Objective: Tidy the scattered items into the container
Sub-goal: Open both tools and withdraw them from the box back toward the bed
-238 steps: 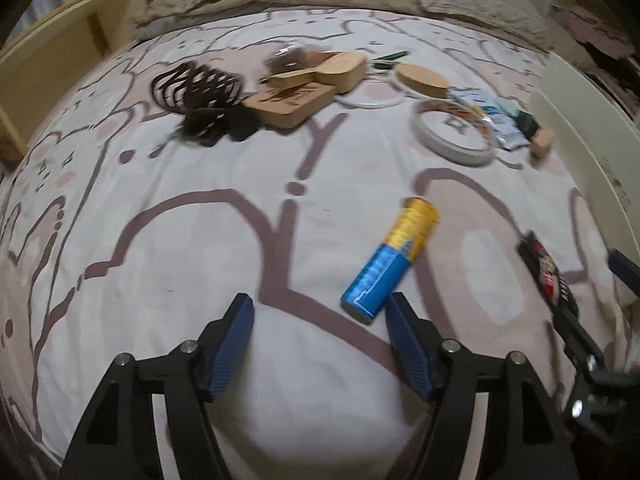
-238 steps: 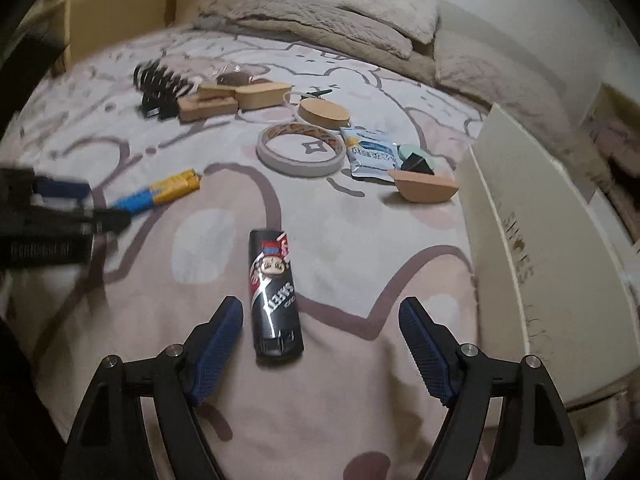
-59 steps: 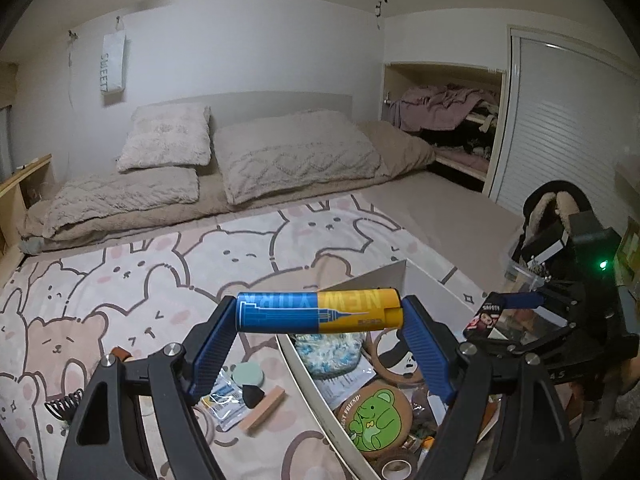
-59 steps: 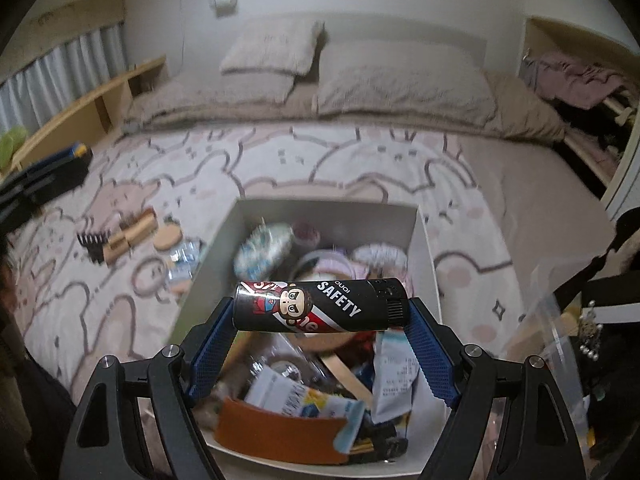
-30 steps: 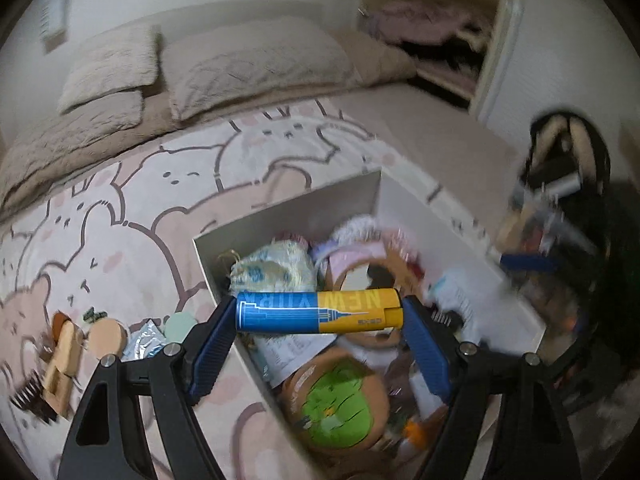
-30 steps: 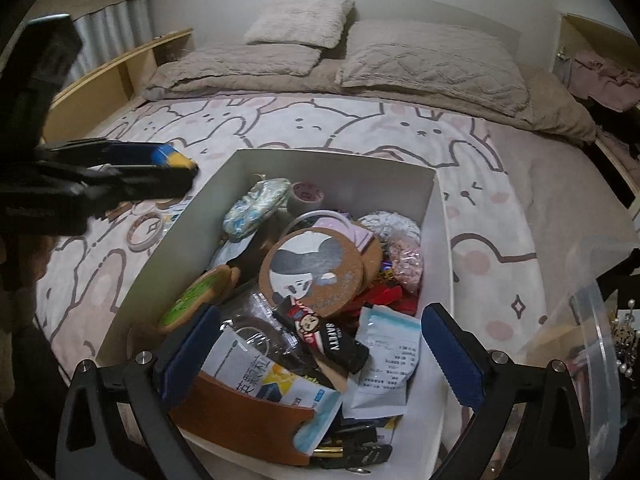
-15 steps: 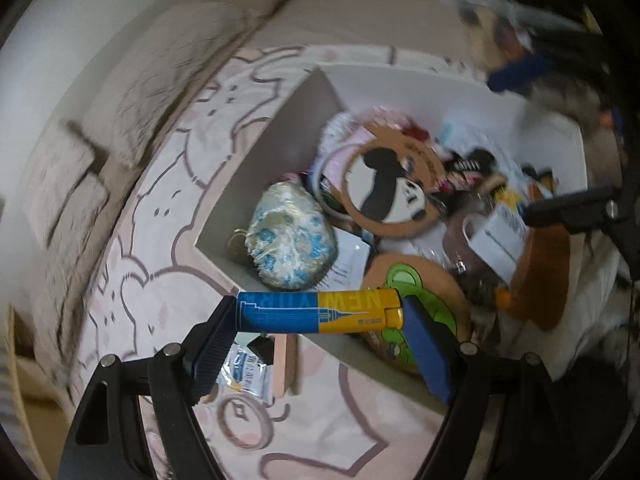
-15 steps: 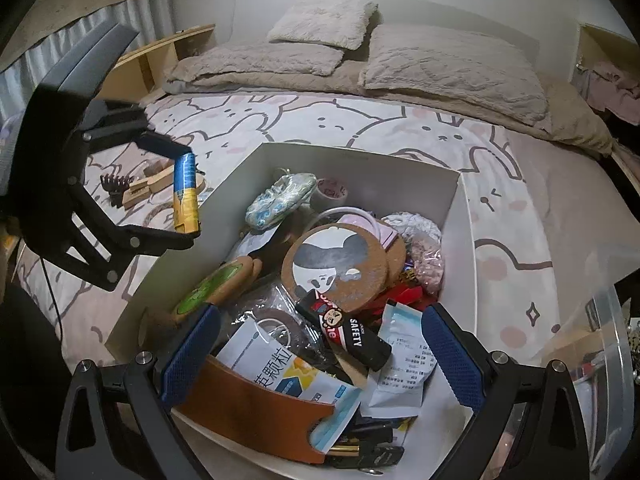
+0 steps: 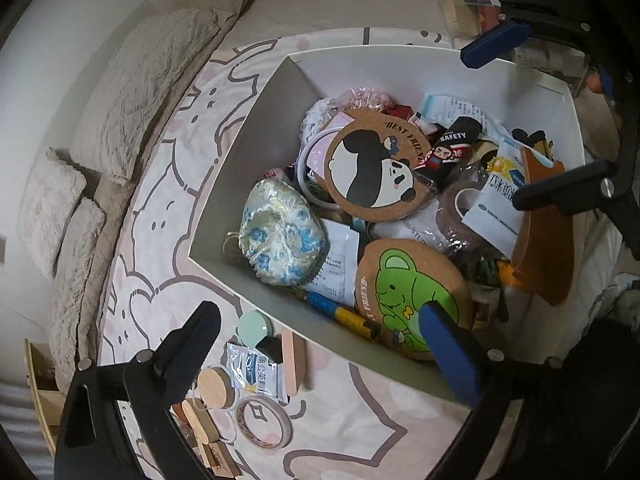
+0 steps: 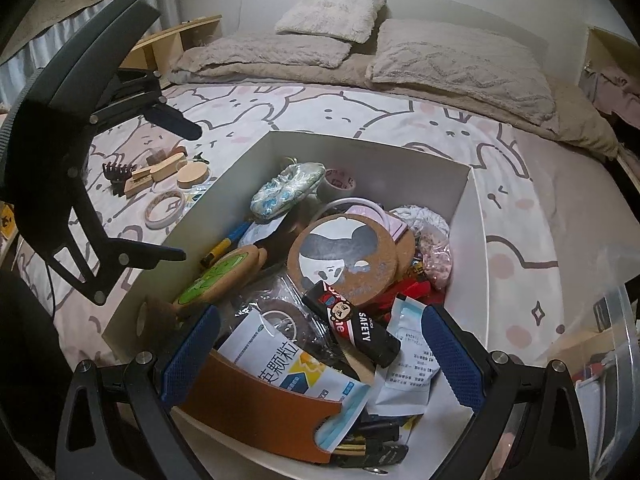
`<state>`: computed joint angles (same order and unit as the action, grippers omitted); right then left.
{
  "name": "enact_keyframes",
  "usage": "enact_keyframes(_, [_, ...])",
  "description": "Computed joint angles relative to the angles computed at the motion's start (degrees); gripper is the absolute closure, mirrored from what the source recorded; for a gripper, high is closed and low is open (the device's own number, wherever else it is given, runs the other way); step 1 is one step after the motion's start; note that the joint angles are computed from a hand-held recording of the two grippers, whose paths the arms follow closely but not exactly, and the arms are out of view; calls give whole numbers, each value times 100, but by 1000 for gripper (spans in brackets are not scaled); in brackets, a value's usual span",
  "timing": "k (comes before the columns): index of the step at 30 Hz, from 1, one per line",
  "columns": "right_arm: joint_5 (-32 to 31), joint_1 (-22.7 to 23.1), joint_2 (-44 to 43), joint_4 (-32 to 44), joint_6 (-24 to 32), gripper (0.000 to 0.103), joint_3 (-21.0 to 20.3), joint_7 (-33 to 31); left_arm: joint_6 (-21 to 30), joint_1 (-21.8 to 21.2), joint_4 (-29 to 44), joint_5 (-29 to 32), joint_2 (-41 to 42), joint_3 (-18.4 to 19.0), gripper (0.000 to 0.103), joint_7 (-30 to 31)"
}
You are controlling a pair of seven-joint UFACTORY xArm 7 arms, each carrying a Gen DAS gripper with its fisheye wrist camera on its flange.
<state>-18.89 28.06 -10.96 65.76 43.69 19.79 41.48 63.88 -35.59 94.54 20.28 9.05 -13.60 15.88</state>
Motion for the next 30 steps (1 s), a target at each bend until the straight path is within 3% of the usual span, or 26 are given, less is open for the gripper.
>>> enact_keyframes(21, [-593,189,343,947,899,3,96,463,-710,418,-690,-1032,-833,-93,3,58])
enact_keyframes(30, [-1152,283,357,1274,1196,3,184,1200,-1251,685,-1129,-1532,-1342,-85,0,-199])
